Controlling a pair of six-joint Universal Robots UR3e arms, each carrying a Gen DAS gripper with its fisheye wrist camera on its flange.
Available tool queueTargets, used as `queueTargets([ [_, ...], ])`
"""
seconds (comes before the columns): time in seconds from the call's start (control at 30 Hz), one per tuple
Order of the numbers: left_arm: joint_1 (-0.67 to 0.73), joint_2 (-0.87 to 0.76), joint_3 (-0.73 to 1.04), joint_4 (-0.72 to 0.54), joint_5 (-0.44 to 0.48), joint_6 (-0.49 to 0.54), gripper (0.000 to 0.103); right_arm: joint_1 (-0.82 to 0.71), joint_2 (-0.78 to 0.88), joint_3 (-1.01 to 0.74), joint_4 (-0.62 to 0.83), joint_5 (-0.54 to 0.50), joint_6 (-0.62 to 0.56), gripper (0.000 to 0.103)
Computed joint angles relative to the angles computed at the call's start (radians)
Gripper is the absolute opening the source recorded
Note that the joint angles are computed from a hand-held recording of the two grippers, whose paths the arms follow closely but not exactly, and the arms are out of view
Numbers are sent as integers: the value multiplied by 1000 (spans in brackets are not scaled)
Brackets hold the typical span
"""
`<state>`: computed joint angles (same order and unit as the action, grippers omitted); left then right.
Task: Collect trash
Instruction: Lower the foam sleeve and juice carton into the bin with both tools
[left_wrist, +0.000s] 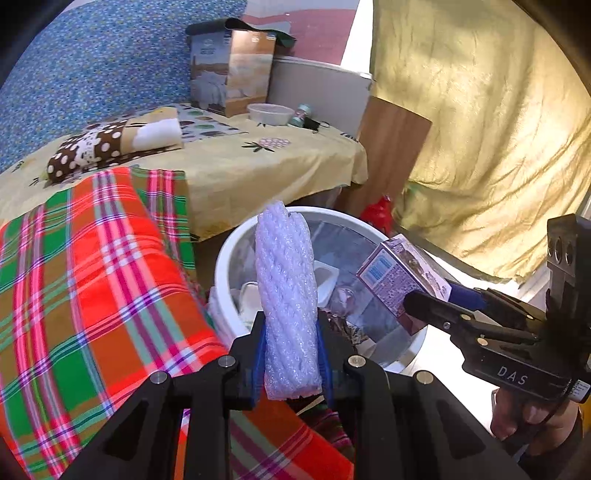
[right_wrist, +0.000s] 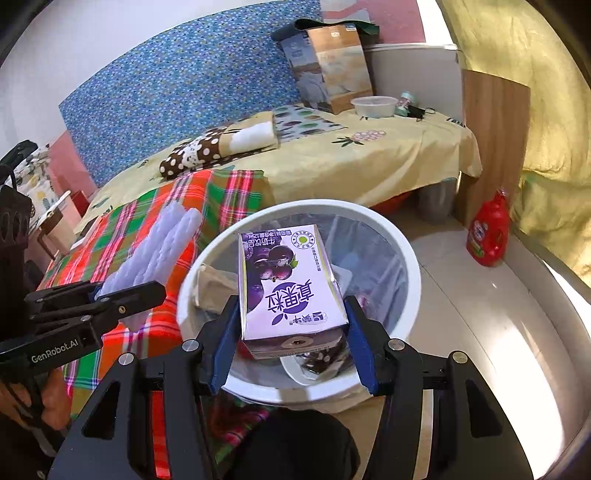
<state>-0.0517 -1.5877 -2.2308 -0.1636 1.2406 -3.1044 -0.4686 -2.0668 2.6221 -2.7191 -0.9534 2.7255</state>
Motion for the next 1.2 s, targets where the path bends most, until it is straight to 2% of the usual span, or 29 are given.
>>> queueTargets([
  [0.4, -4, -65, 42, 29, 10, -22, 24, -41, -4, 8, 23, 15, -32, 56],
  [0.73, 26, -65, 13, -24, 55, -24, 24, -35, 49, 4, -10, 19, -29, 56],
  [1.0, -3, -168, 136, -93, -36, -27, 24, -81, -3, 12, 51, 31, -54, 56],
  [1.2, 64, -77, 60, -43, -71, -32, 24, -13, 72, -7, -20, 29, -25, 56],
])
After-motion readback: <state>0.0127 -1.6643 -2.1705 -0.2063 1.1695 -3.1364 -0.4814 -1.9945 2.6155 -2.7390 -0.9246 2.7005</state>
